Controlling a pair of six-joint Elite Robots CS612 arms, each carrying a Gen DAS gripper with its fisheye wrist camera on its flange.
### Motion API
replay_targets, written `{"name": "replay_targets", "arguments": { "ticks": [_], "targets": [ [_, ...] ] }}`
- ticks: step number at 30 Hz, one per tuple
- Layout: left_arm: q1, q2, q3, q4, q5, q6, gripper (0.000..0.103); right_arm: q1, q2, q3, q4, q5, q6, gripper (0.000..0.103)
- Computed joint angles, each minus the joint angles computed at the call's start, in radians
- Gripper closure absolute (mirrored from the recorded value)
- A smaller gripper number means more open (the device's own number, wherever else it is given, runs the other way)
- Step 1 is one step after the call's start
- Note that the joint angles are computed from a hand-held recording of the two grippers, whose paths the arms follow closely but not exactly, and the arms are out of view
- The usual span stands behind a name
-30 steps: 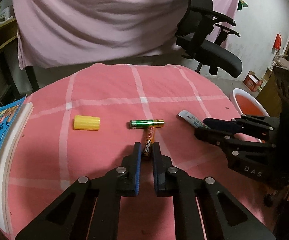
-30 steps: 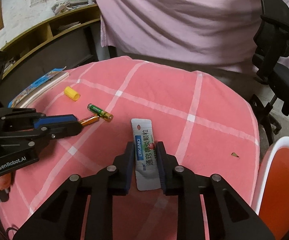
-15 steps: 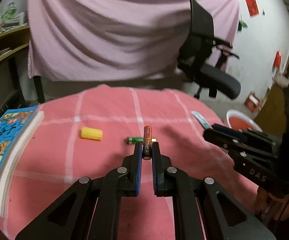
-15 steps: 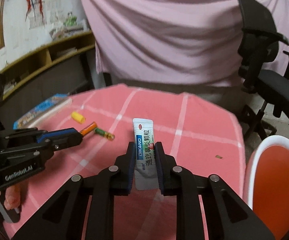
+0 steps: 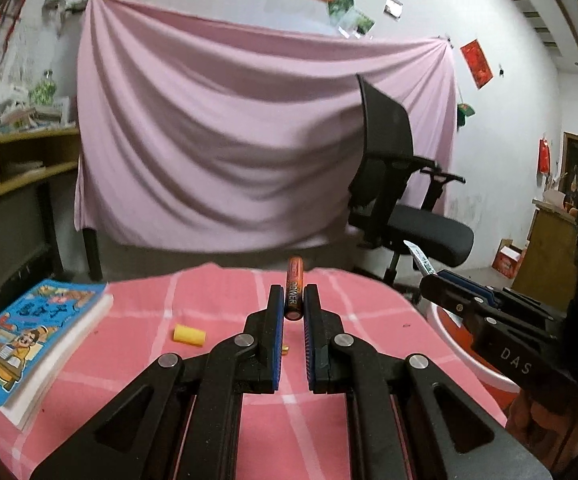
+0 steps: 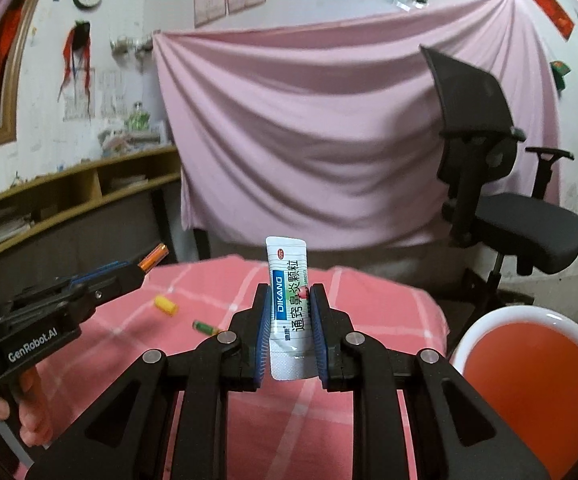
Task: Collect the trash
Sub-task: 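Lift the orange battery with the left tool while the right tool lifts the white tube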
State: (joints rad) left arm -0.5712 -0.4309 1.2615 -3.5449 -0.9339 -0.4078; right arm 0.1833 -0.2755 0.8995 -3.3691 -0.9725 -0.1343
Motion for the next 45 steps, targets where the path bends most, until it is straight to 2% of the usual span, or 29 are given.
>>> {"name": "replay_targets", "arguments": {
  "ticks": [5,8,12,16,20,32,37,41,45],
  "targets": [
    [-0.009,0.01,-0.012,-0.037,0.019,0.047,0.096,-0.009,0.01,-0.004,-0.086,0.001,0.059,0.086],
    [-0.014,0.022,-0.035,-0.058,0.037,0.091,0.096,-0.01,0.01,-0.001,-0.104,-0.015,0.057,0.086],
    [-0.013,0.019,-0.035,-0.051,0.021,0.097,0.096,-0.013,0.007,0.008,-0.118,-0.022,0.055,0.086],
    [0.003,-0.005,-0.009,0.033,-0.044,0.011,0.096,-0.016,-0.003,0.02,-0.095,-0.024,0.039,0.086],
    [0.017,-0.021,0.003,0.141,-0.068,-0.095,0.096,-0.014,-0.009,0.023,-0.047,-0.031,0.017,0.085],
    [0.023,-0.041,0.047,0.074,-0.133,-0.17,0.096,-0.012,-0.019,0.037,-0.018,-0.029,-0.016,0.085],
    [0.013,-0.043,0.043,0.015,-0.098,-0.13,0.096,-0.016,-0.014,0.033,-0.049,-0.02,0.014,0.085],
    [-0.003,-0.035,0.008,-0.031,-0.063,-0.051,0.096,-0.025,-0.015,0.042,-0.115,-0.017,0.054,0.085],
    [-0.016,-0.02,-0.045,-0.052,-0.066,0.01,0.096,-0.039,-0.016,0.045,-0.176,-0.03,0.113,0.085]
  ]
}}
